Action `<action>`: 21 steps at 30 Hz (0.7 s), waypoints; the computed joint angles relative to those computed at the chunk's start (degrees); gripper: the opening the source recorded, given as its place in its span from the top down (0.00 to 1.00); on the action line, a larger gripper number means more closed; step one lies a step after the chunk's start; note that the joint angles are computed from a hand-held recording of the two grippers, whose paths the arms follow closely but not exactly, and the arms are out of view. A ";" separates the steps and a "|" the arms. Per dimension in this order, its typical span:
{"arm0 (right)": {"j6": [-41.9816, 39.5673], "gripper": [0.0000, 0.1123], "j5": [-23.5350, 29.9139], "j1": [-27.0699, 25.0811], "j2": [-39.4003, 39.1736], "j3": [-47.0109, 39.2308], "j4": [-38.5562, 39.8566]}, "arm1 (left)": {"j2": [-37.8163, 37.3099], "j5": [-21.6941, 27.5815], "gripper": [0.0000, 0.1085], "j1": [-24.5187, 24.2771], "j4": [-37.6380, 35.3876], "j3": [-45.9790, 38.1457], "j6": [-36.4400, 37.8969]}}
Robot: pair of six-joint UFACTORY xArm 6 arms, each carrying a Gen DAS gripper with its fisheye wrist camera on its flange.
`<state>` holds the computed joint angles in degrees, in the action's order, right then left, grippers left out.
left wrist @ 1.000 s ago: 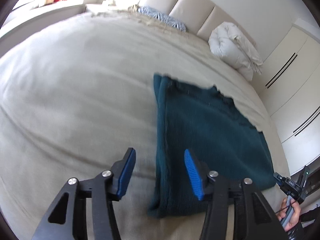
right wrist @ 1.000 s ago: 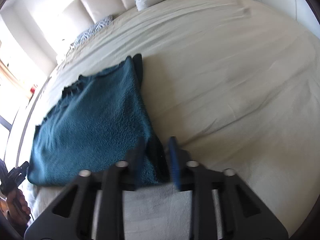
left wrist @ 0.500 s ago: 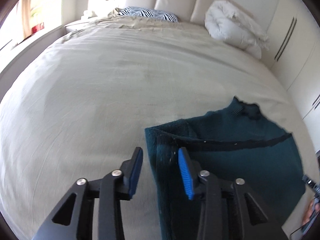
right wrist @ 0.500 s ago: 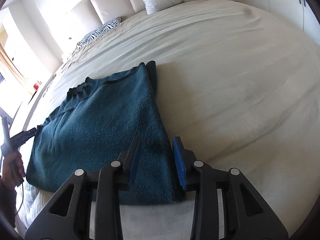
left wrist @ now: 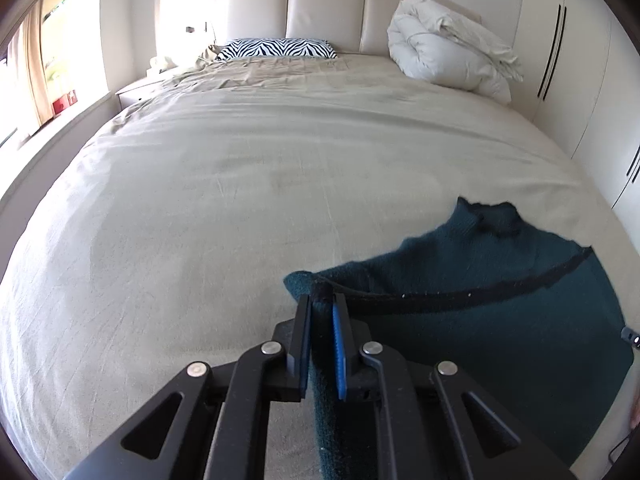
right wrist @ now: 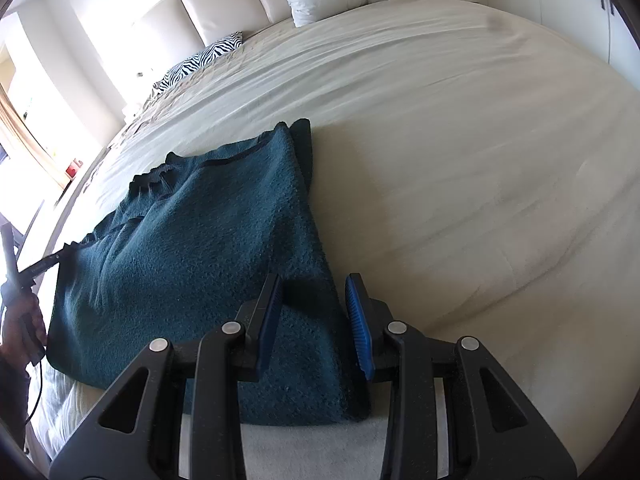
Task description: Fold small clothes
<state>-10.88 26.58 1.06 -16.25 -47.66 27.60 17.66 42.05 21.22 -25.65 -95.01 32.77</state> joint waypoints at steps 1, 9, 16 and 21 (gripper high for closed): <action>-0.02 0.72 0.01 -0.07 -0.07 0.06 0.09 | -0.14 -0.36 0.91 -0.35 1.77 0.26 -0.16; -0.49 0.72 0.15 -0.40 -0.48 0.81 1.34 | -1.74 -0.71 0.91 -0.79 6.86 3.84 -1.28; -0.87 0.72 -0.13 -0.35 -0.50 0.95 1.72 | -4.30 -6.99 0.94 -1.47 6.72 7.72 -0.75; -1.42 0.72 -0.09 -0.46 -0.73 1.16 2.01 | -5.53 -10.62 0.94 -2.30 9.50 10.05 -0.50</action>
<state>-12.30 26.49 0.60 -16.98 -46.49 29.60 12.13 31.43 18.92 -16.15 -84.96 32.27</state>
